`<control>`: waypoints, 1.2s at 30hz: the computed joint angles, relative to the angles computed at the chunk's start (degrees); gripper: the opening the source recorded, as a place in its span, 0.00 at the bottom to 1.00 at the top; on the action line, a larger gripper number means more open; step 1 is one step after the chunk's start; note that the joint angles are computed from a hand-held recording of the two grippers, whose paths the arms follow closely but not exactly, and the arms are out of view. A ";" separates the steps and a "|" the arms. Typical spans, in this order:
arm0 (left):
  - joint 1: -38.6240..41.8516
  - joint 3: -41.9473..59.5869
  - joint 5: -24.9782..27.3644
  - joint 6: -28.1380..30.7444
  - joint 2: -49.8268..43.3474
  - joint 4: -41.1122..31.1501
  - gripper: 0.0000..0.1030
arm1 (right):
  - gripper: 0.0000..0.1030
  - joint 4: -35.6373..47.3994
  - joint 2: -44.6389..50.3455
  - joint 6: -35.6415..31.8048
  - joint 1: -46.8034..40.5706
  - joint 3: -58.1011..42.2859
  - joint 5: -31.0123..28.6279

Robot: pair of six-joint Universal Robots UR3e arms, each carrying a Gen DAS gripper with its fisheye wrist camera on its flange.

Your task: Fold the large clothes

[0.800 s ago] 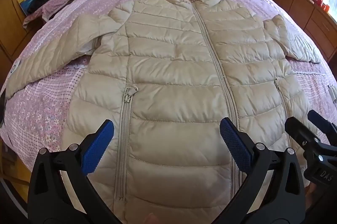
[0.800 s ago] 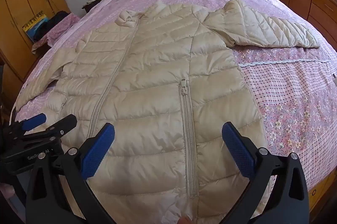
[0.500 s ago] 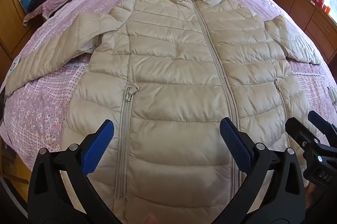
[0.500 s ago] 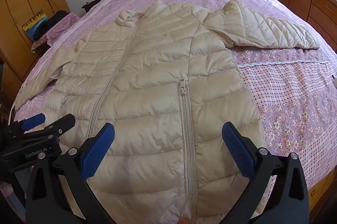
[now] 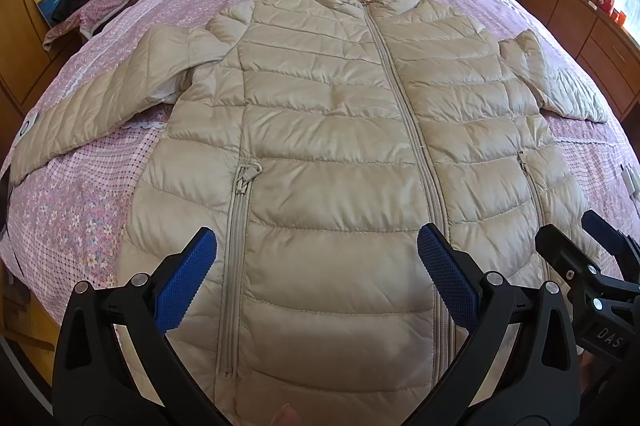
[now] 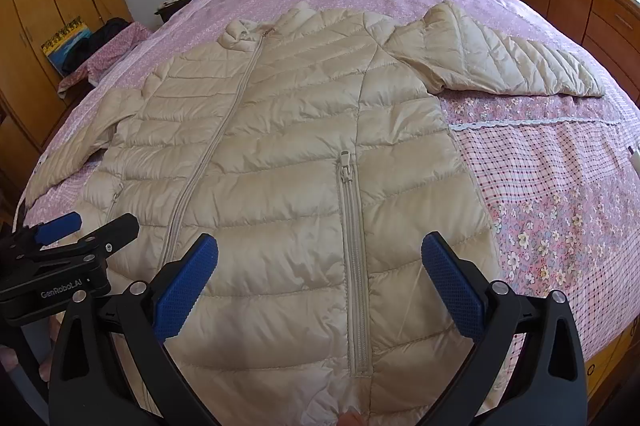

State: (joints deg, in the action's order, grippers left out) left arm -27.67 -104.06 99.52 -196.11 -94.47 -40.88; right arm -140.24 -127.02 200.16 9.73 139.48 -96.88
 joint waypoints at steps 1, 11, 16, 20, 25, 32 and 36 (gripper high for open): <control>-0.04 0.11 -0.02 -0.04 -0.03 -0.14 0.97 | 0.95 0.01 -0.01 0.00 -0.11 0.08 0.13; 0.65 -0.80 -0.39 -0.03 1.00 -0.19 0.97 | 0.95 -0.33 0.56 0.34 0.00 0.20 0.12; 1.05 0.25 -0.90 0.61 0.47 -1.00 0.97 | 0.95 0.96 0.45 0.35 -0.02 -0.40 -0.05; 0.99 0.69 -1.20 0.73 0.37 -0.71 0.97 | 0.95 0.37 0.56 0.41 0.32 -0.35 -0.53; 0.95 0.39 -1.41 0.77 0.55 -0.78 0.97 | 0.95 1.06 0.37 0.02 -0.15 -0.58 0.00; 1.11 -0.09 -1.41 0.44 0.80 -0.78 0.97 | 0.95 1.46 -0.10 -0.49 -0.65 -0.14 0.65; 1.13 -0.21 -1.41 0.39 0.83 -0.71 0.97 | 0.95 1.10 -0.18 -0.09 -0.44 0.22 0.45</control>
